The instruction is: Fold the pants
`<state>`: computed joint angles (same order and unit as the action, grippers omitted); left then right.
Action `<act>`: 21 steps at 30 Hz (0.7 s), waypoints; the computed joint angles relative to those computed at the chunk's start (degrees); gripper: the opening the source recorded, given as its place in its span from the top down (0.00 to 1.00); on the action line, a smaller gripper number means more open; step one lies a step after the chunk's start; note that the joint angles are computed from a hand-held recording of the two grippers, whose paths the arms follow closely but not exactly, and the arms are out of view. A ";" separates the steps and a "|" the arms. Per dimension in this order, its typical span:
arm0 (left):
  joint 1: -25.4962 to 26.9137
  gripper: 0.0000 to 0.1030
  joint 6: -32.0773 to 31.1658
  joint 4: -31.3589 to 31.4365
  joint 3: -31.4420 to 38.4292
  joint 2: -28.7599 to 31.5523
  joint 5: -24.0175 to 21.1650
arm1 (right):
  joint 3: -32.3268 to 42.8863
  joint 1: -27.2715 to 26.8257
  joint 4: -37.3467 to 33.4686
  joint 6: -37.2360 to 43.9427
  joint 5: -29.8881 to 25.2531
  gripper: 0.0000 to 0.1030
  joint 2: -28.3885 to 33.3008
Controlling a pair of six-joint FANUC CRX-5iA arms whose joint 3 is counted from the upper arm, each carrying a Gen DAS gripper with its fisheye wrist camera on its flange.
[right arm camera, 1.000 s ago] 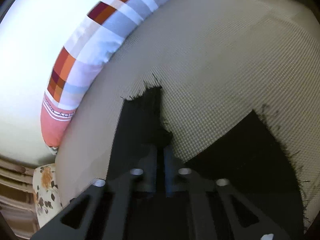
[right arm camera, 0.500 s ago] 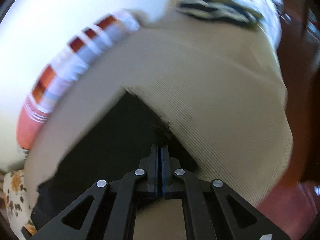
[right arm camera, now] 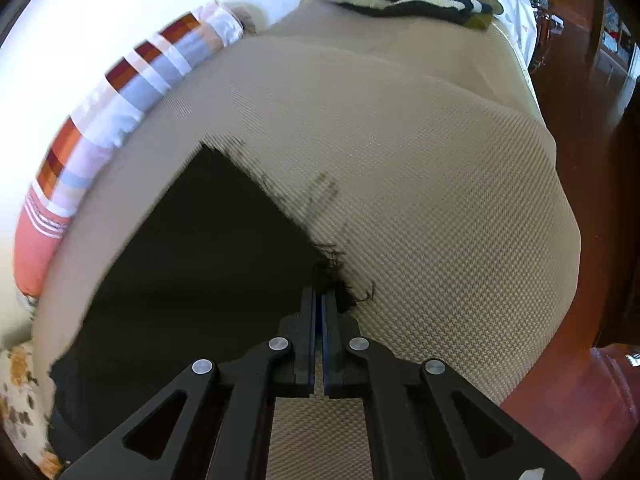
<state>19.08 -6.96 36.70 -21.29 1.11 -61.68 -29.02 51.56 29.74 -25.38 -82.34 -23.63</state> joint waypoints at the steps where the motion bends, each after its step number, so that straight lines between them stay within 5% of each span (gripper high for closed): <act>1: -0.16 0.88 0.06 -0.32 -0.01 0.13 0.34 | 0.27 -0.01 -0.08 0.23 -0.29 0.98 0.29; 4: -0.40 0.85 2.24 -1.10 1.02 0.72 -0.25 | 0.93 0.31 -0.49 0.40 -0.85 0.87 0.05; 6: -0.45 0.75 5.56 -2.67 3.02 1.63 -1.91 | 2.26 0.81 -0.66 0.43 -2.94 0.78 0.27; 8: 0.28 0.49 8.34 -2.94 4.73 2.41 -4.15 | 3.68 1.81 0.56 0.42 -5.53 0.77 0.79; 13: 4.84 0.37 10.08 2.68 8.19 4.97 -11.80 | 9.28 1.48 4.46 7.48 -6.62 0.77 5.46; 16: 6.40 0.36 13.36 5.16 9.40 5.94 -8.62 | 14.77 -1.77 3.62 18.43 2.29 0.77 10.69; 21: 8.24 0.36 23.46 5.26 12.12 8.17 3.48 | 27.44 -6.57 -5.77 38.83 17.05 0.74 23.02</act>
<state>27.31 16.51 41.96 -9.17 9.29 -58.20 -1.57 44.99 23.96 13.45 -65.29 -0.61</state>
